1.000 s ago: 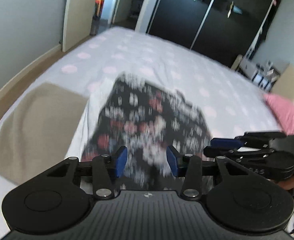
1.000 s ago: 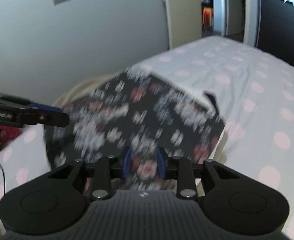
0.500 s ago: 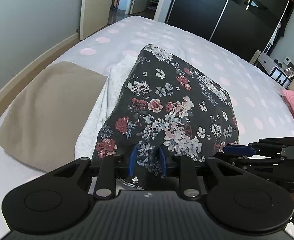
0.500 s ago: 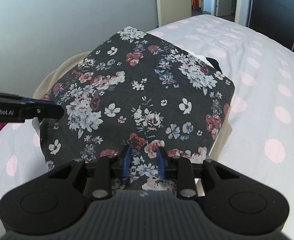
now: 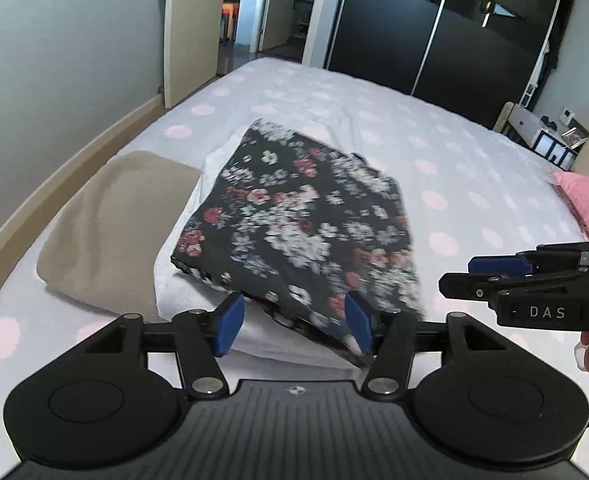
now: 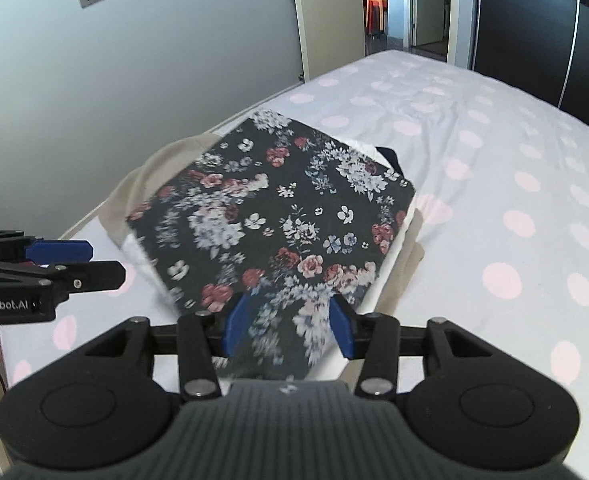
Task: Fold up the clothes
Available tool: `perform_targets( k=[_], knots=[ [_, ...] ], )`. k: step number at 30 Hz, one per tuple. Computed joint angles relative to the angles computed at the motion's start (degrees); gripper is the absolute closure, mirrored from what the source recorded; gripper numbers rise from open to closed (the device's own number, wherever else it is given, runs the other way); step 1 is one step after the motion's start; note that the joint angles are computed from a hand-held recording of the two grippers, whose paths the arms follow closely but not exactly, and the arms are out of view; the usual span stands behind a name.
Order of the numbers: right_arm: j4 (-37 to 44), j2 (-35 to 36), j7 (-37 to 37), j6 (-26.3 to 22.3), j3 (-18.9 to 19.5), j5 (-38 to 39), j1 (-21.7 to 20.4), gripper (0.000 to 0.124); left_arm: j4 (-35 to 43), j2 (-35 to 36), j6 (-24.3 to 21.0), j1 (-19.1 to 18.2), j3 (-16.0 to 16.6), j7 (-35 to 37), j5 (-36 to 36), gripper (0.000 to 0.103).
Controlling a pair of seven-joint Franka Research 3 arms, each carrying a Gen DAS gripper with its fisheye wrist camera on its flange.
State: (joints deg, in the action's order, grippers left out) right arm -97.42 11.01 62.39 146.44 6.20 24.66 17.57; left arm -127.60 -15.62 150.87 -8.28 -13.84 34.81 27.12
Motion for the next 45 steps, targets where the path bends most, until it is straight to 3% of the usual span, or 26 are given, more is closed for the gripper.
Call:
perform_targets(
  k=[4, 9, 13, 17, 23, 28, 31, 36, 40, 45],
  knots=[
    [-6.22, -7.33, -2.04, 0.02, -0.22, 3.09, -0.71, 0.058, -1.13, -4.44, -0.89, 0.23, -3.22, -5.16, 4.16, 0.027],
    [-13.83, -16.57, -3.06, -1.16, -1.54, 4.24, -0.7, 0.045, -0.64, -8.71, -5.89, -0.92, -6.89, -9.12, 7.76, 0.026],
    [-20.53, -24.13, 0.04, -1.01, -1.67, 0.43, -0.7, 0.038, 2.26, -10.41, -15.07, -1.87, -11.68, -11.72, 12.63, 0.026],
    [-27.66, -32.43, -1.37, -0.68, -3.99, 5.38, 1.11, 0.035, 3.99, -11.4, -21.75, -3.99, -15.08, -15.3, 17.18, 0.024],
    [-38.36, -45.73, -1.76, 0.07, -4.35, 6.72, 1.51, 0.031, 2.18, -13.93, -23.78, -7.42, -17.63, -24.0, 19.05, 0.024],
    [-47.66, -56.16, -4.58, 2.14, -5.84, 7.72, 3.69, 0.031, 2.69, -13.21, -32.57, -8.63, -22.94, -33.94, 22.0, 0.022],
    [-53.23, -61.32, -4.19, 4.71, -5.01, 7.31, 3.38, 0.031, 3.23, -11.89, -37.15, -10.47, -25.06, -36.38, 23.79, 0.022],
    [-61.85, -69.14, -1.64, 9.31, -3.8, 5.87, 3.53, 0.031, 4.48, -7.8, -42.22, -14.44, -25.87, -39.26, 22.64, 0.021],
    [-67.84, -75.01, 0.17, 11.83, -5.55, 6.82, 5.93, 0.026, 3.09, -6.01, -40.16, -18.17, -23.49, -43.06, 20.84, 0.021],
    [-71.28, -78.3, 2.88, 11.56, -5.23, 4.61, 5.09, 0.026, 3.34, -3.13, -41.13, -21.9, -21.4, -45.43, 20.39, 0.021]
  ],
)
